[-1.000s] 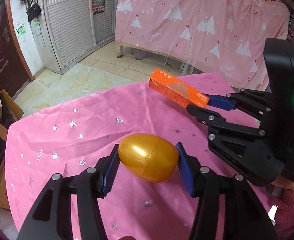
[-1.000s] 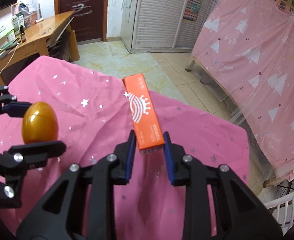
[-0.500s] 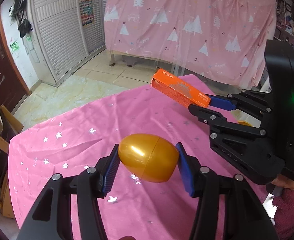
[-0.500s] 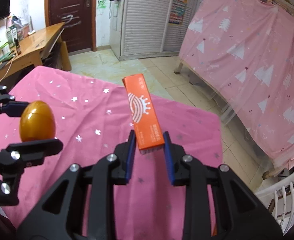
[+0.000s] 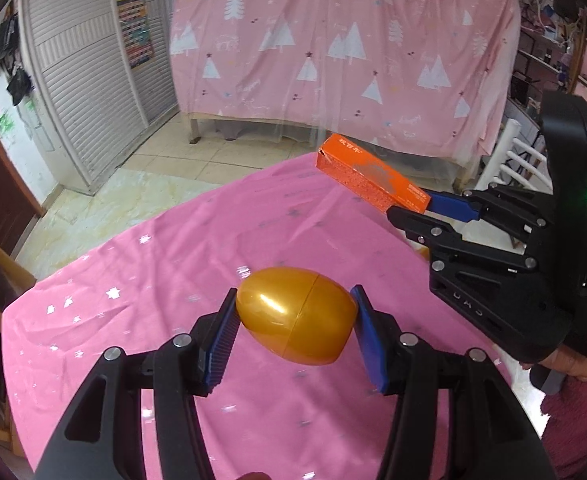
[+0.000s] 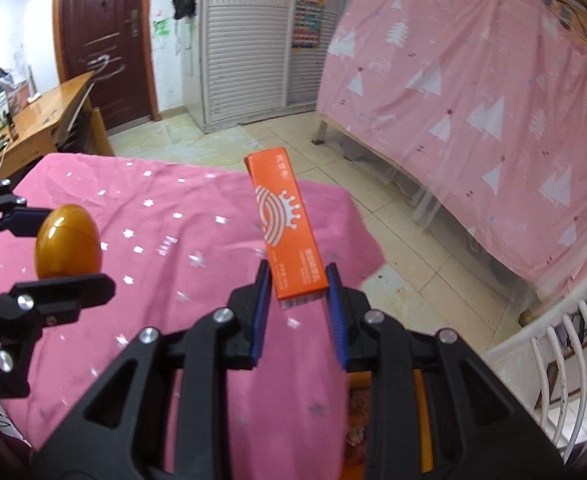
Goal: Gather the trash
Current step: 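Carry the egg and orange box over the yellow bin and open both tools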
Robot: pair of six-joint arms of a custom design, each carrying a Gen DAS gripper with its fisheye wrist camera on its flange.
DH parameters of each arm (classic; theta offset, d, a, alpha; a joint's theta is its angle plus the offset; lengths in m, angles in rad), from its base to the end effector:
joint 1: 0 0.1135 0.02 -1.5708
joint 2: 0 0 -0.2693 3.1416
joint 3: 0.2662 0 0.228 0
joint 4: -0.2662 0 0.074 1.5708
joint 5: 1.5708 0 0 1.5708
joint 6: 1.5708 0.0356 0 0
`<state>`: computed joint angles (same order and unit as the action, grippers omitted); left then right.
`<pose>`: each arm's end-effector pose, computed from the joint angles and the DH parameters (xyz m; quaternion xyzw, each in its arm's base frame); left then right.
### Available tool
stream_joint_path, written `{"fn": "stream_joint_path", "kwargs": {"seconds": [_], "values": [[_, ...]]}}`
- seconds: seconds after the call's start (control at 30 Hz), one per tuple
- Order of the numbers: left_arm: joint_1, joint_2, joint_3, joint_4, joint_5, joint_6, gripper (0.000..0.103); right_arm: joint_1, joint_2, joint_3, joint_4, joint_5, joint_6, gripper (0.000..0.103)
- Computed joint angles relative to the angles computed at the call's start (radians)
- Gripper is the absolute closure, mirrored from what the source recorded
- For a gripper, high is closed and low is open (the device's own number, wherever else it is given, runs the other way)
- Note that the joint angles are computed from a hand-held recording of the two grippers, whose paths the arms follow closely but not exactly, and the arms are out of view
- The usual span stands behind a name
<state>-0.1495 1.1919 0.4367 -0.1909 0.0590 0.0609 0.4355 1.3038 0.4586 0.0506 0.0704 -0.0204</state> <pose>0.1833 -0.0297 0.1677 0.1089 0.9450 -0.0416 0.3056 0.1974 0.0891 0.1704 -0.1961 0.9041 0.0461 0.3768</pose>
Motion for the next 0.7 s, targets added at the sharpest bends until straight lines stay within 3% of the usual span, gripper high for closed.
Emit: {"fn": "stream_joint_path", "kwargs": {"seconds": [0.3,0.7], "values": [[-0.351,0.141,0.075,0.068,-0.126,-0.215,0.053,-0.354,-0.100,-0.137,0.029,-0.174,-0.133,0.078],[-0.546,0.429,0.215,0.127,-0.174,-0.326,0.053,-0.659,0.090,-0.200,0.196,-0.344,-0.278,0.077]]}}
